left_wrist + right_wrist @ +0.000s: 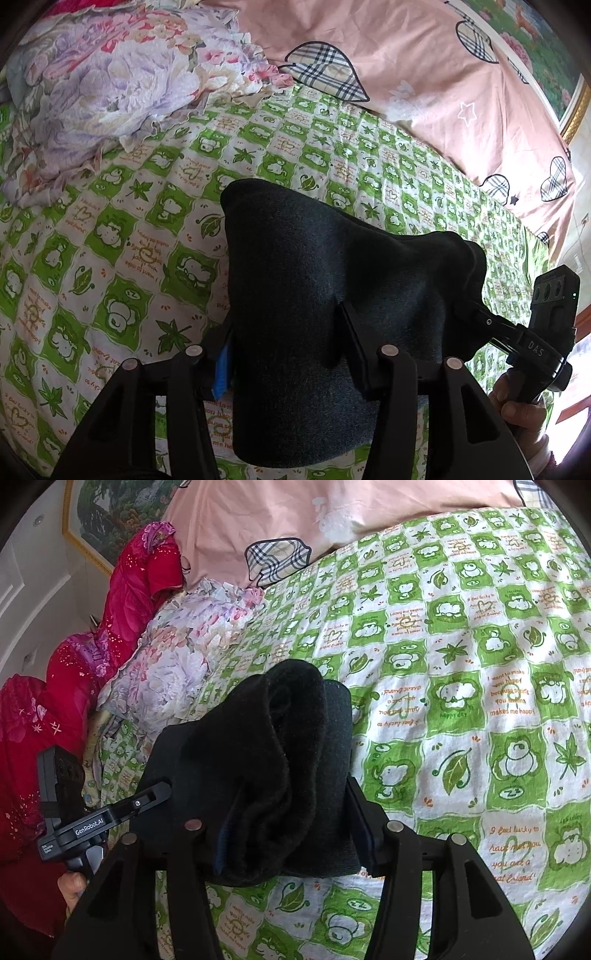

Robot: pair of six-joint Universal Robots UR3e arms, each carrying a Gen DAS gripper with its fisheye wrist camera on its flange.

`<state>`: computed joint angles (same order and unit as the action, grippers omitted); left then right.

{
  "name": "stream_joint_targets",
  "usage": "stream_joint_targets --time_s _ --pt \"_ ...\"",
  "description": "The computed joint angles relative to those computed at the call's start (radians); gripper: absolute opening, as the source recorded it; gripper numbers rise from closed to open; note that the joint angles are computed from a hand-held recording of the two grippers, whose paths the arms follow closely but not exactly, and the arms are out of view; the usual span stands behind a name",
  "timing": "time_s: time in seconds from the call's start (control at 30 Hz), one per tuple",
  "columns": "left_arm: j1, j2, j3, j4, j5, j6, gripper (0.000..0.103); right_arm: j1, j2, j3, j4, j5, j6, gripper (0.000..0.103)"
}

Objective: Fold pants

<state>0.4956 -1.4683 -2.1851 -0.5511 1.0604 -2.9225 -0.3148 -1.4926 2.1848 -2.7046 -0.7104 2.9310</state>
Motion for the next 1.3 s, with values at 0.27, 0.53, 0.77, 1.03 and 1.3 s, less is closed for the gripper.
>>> stream_joint_targets --time_s 0.27,0.53,0.77,1.03,1.3 --pt "0.007 0.008 -0.020 0.014 0.016 -0.004 0.067 -0.009 -0.061 0.044 -0.025 -0.039 -0.001 0.061" --pt "0.027 0.070 -0.063 0.006 0.021 0.000 0.080 -0.012 -0.128 0.096 -0.058 -0.088 0.026 0.064" --pt "0.068 0.159 -0.119 -0.038 -0.007 0.017 0.081 0.004 -0.204 0.115 -0.035 -0.126 0.043 0.068" --pt "0.094 0.344 -0.231 -0.079 -0.011 0.062 0.082 0.022 -0.358 0.200 -0.050 -0.129 0.032 0.083" --pt "0.085 0.516 -0.317 -0.113 0.054 0.061 0.083 0.066 -0.507 0.275 -0.041 -0.175 -0.008 0.091"
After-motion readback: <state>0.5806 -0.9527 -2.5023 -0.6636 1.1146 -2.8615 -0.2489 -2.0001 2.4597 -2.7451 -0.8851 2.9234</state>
